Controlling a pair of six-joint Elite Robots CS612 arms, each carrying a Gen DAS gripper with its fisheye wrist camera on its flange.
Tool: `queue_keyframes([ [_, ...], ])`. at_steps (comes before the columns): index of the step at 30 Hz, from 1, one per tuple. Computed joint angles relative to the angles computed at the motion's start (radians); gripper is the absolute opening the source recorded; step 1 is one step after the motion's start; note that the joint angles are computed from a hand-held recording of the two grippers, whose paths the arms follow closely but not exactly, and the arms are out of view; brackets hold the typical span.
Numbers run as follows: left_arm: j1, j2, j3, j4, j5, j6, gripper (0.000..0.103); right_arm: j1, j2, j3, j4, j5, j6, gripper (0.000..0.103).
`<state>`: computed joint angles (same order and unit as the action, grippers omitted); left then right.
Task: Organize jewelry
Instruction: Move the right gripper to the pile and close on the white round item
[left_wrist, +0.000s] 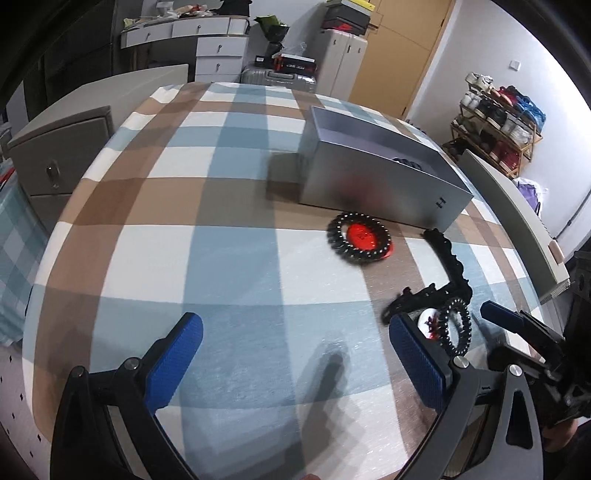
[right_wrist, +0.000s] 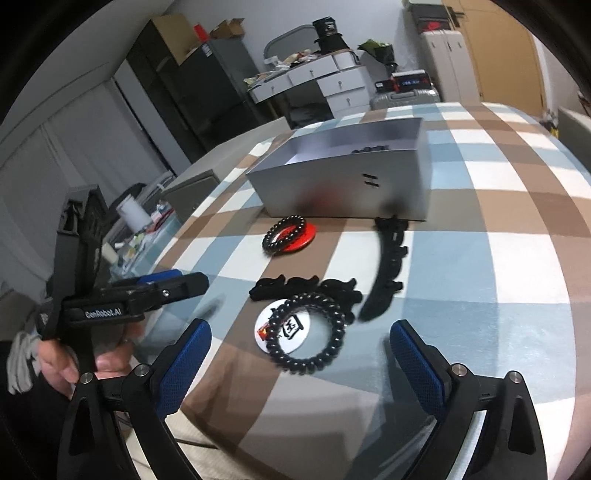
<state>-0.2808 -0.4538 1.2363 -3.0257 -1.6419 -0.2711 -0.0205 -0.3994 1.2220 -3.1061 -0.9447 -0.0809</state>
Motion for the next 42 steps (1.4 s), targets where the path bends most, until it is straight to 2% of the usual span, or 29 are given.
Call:
queue_keyframes([
  [7, -0.001, 0.004, -0.004, -0.001, 0.000, 0.012, 0.099, 0.022, 0.003, -0.010, 0.004, -0.085, -0.037, 0.090],
  [10, 0.000, 0.005, -0.007, 0.003, -0.002, 0.015, 0.099, 0.025, 0.006, -0.016, 0.001, -0.094, -0.020, 0.079],
  [12, 0.002, 0.007, -0.014, 0.012, -0.005, 0.013, 0.099, 0.033, 0.005, -0.014, -0.012, -0.149, -0.030, 0.061],
  [13, 0.002, 0.007, -0.013, 0.013, -0.006, 0.014, 0.099, 0.037, 0.006, -0.014, -0.020, -0.173, -0.040, 0.057],
  [16, 0.003, 0.007, -0.017, 0.018, -0.004, 0.015, 0.099, 0.042, 0.003, -0.006, -0.029, -0.180, -0.085, 0.051],
  [19, 0.003, 0.006, -0.017, 0.019, -0.002, 0.014, 0.099, 0.053, -0.001, 0.011, -0.075, -0.221, -0.134, 0.045],
  [22, 0.002, 0.005, -0.016, 0.020, -0.004, 0.017, 0.099, 0.054, -0.002, 0.015, -0.079, -0.214, -0.152, 0.040],
  [25, 0.001, 0.004, -0.015, 0.023, -0.006, 0.024, 0.099, 0.043, 0.001, 0.016, -0.094, -0.175, -0.113, 0.031],
  [26, 0.000, 0.003, -0.013, 0.023, -0.006, 0.025, 0.099, 0.041, 0.001, 0.016, -0.092, -0.166, -0.109, 0.004],
  [29, 0.000, 0.005, -0.020, 0.035, -0.011, 0.026, 0.099, 0.032, 0.003, 0.013, -0.077, -0.124, -0.097, 0.002],
  [33, -0.002, 0.005, -0.023, 0.041, -0.014, 0.030, 0.099, 0.030, 0.002, 0.018, -0.082, -0.114, -0.098, 0.000],
  [37, -0.005, 0.005, -0.024, 0.047, -0.012, 0.041, 0.099, 0.025, 0.002, 0.020, -0.087, -0.091, -0.086, 0.000],
  [40, -0.005, 0.005, -0.025, 0.052, -0.010, 0.042, 0.099, 0.018, 0.001, 0.016, -0.052, -0.045, -0.079, 0.002],
  [42, -0.005, 0.004, -0.025, 0.057, -0.010, 0.042, 0.099, 0.020, -0.001, 0.020, -0.054, -0.054, -0.082, 0.004],
])
